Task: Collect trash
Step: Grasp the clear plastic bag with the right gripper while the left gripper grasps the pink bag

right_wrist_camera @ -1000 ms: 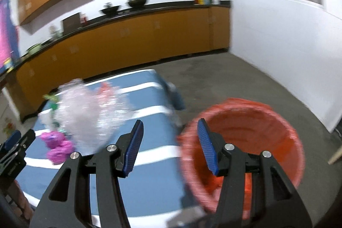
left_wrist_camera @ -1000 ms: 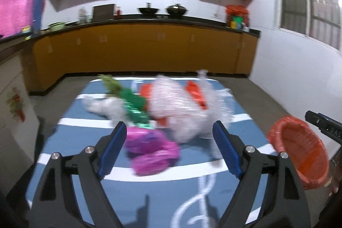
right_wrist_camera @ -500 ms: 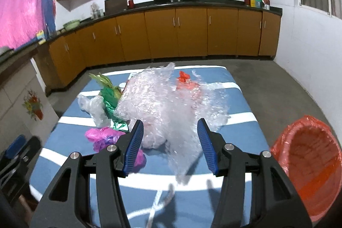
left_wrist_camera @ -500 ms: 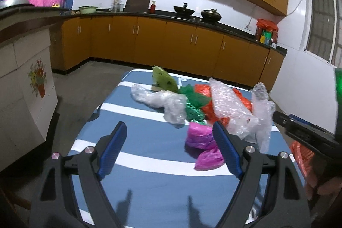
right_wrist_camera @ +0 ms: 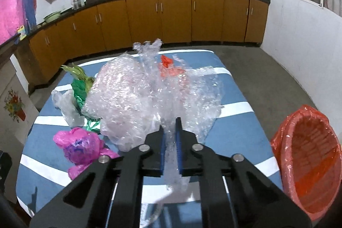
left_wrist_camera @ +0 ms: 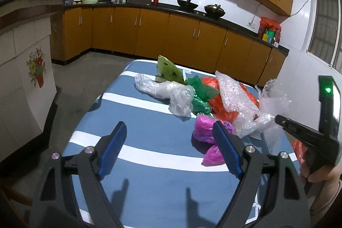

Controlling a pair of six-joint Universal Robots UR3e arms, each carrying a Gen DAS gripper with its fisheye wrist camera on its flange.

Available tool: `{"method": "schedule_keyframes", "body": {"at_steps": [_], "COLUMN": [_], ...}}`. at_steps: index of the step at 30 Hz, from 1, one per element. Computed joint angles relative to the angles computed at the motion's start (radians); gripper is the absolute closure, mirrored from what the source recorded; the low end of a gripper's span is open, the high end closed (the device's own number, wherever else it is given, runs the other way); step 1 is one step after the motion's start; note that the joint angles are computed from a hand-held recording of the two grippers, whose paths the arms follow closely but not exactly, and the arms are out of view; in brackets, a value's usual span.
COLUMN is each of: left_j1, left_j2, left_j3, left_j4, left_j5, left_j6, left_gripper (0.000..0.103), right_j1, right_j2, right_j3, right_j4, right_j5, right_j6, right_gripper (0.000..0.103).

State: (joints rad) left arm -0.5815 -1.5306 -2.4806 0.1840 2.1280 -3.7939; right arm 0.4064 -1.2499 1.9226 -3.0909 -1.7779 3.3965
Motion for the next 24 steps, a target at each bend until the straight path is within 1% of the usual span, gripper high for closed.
{"method": "schedule_keyframes", "body": {"at_steps": [4, 8, 11, 18, 24], "left_j1": [0.007, 0.014, 0.027, 0.066, 0.106], "left_j2": [-0.034, -0.095, -0.142, -0.247, -0.313], "left_j3": [0.025, 0.082, 0.13, 0.233, 0.286], "left_j4": [0.008, 0.019, 0.022, 0.017, 0.013], "left_j5": [-0.026, -0.056, -0.087, -0.153, -0.217], "left_j6": [0.021, 0.068, 0.106, 0.199, 0.212], "left_gripper": [0.022, 0.022, 0.022, 0.022, 0.022], "right_j1": [-0.05, -0.109, -0.139, -0.188, -0.198], "right_j2": [-0.083, -0.171, -0.219, -0.302, -0.32], "right_j3": [0.111, 0.217, 0.265, 0.339, 0.358], "right_j4": [-0.059, -0.111, -0.13, -0.16, -0.169], "right_j5": [0.036, 0.073, 0.092, 0.127, 0.137], "right_j6": [0.004, -0.01, -0.015, -0.029, -0.038], "right_gripper": [0.098, 0.099, 0.099, 0.099, 0.099]}}
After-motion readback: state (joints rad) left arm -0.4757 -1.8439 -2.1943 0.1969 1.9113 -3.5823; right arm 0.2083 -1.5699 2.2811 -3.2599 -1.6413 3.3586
